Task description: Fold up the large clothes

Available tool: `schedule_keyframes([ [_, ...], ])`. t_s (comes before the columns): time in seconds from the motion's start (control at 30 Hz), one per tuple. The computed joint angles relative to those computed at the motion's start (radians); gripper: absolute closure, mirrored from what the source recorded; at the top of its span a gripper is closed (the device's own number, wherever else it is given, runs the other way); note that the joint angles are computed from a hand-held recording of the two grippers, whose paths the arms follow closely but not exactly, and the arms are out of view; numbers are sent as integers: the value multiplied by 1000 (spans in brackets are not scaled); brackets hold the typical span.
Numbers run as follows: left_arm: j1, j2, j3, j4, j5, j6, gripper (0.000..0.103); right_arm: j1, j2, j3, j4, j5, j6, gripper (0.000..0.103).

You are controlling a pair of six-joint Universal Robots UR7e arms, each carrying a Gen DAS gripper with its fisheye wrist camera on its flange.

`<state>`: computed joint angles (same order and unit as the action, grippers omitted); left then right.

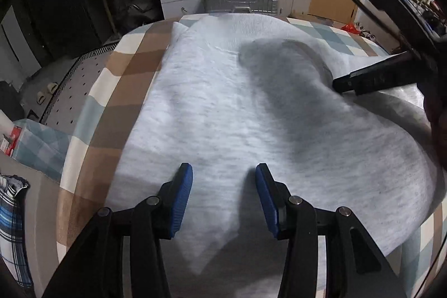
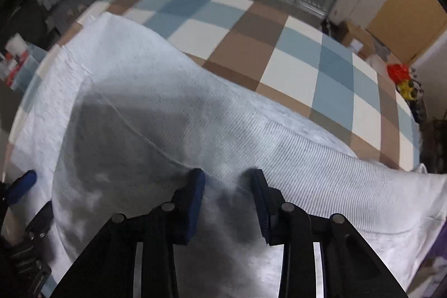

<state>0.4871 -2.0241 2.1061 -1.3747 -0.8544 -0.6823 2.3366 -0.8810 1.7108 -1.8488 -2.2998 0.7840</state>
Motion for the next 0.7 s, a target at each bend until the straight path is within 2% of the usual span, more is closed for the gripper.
schedule_keyframes([
  [0.03,5,-4,-1,-7,-7,9,61,-5,5,-31,57,26,36,70],
  [0.07,8,-7,-4,-8,-12,15,61,-2,5,-53,95,35,72,83],
  [0.1,16,-1,-4,-22,-11,24,61,5,-1,-59,90,35,77,91],
  [0.13,17,-3,-5,-20,-12,24,61,21,-11,-61,44,38,70,94],
  [0.2,20,-8,-14,-11,-18,9,61,59,-21,-52,-138,65,25,91],
  [0.27,20,-6,-27,29,4,-31,61,83,20,-98,-203,112,-43,92],
  [0.33,29,-10,-32,32,14,-42,61,95,100,-182,-100,117,-58,95],
  [0.37,40,-14,-34,22,2,-35,61,87,149,-226,-6,122,-32,95],
  [0.43,50,-20,-33,14,-1,-33,61,53,199,-224,60,129,37,96],
  [0.5,53,-27,-33,16,-8,-21,61,58,216,-201,0,53,47,98],
  [0.53,51,-32,-31,18,-10,-19,61,57,224,-206,6,46,55,98],
  [0.6,41,-40,-24,23,0,-21,61,41,214,-219,43,110,86,98],
  [0.63,35,-42,-21,26,3,-14,61,39,187,-193,5,136,77,98],
  [0.7,39,-40,-24,22,1,-5,61,70,99,-110,-99,119,61,92],
])
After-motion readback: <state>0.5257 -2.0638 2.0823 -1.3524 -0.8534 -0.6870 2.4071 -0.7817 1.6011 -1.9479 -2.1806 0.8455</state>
